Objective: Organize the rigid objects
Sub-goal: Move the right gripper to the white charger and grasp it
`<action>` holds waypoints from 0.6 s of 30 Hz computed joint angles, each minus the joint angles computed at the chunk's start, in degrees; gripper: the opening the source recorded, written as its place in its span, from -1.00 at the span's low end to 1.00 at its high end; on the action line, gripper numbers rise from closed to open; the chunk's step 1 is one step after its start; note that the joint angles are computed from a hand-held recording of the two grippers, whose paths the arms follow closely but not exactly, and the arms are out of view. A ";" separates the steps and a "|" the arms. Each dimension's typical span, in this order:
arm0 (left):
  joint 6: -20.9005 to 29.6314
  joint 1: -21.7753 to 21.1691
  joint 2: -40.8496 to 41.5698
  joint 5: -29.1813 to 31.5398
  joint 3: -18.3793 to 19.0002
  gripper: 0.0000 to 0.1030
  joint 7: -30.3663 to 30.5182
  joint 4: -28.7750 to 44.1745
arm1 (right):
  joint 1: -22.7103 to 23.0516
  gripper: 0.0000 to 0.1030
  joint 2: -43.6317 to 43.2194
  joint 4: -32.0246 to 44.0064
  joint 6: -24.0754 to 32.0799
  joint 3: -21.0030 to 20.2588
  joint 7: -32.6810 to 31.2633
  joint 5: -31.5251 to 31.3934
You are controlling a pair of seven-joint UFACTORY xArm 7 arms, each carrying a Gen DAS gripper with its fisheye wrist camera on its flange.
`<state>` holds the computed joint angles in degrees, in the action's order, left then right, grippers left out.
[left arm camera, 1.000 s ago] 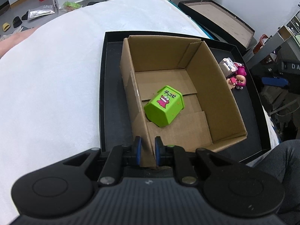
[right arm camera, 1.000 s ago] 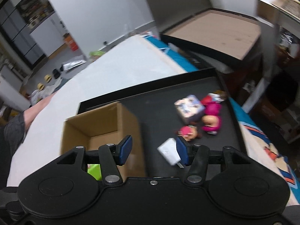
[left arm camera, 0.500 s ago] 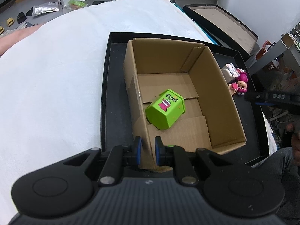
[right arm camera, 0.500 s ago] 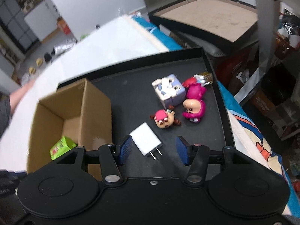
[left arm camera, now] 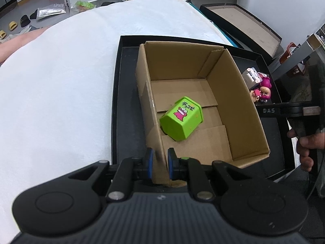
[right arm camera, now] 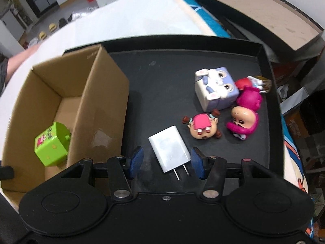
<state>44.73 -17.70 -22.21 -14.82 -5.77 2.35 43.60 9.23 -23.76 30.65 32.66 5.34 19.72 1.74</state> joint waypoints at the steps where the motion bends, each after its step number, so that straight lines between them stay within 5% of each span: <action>1: -0.04 0.02 -0.02 0.04 -0.01 -0.73 -0.09 0.01 | -0.17 -0.01 0.53 0.19 -0.09 0.29 0.24 -0.42; 3: -0.18 0.05 -0.16 0.14 -0.05 -0.73 -0.22 -0.12 | -0.48 -0.27 1.48 0.54 -0.38 1.13 0.68 -2.00; 5: -0.24 0.04 -0.25 0.15 0.00 -0.73 -0.30 -0.22 | 0.22 -0.30 1.40 0.71 0.01 0.75 -0.34 -1.73; 8: -0.22 -0.09 -0.40 -0.19 0.23 -0.73 -0.05 -0.34 | 0.25 -0.98 0.31 1.17 0.63 1.14 -0.10 -2.45; 9: -0.27 -0.05 -0.38 -0.14 0.20 -0.73 -0.07 -0.34 | 0.78 -1.00 0.10 1.62 1.55 0.51 -0.71 -1.44; 14: -0.03 -0.14 -0.31 -0.31 0.28 -0.73 0.23 -0.23 | 1.10 -0.98 -0.24 2.17 3.30 -0.23 -1.85 -0.17; 16: 0.06 -0.18 -0.51 -0.61 0.45 -0.73 0.50 -0.40 | 0.57 -0.70 0.73 2.65 3.34 -0.02 -1.49 -0.23; 17: 0.11 -0.19 -0.62 -0.78 0.55 -0.73 0.62 -0.49 | 0.04 -0.26 1.26 2.98 3.37 0.46 -0.65 -0.94; 18: 0.17 -0.16 -0.67 -0.90 0.60 -0.73 0.67 -0.53 | -0.19 -0.10 1.70 3.04 2.62 0.57 -0.45 -1.37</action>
<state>44.90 -17.86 -22.88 -15.72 -5.16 3.03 43.06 9.04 -22.05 33.69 35.29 5.91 19.27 0.37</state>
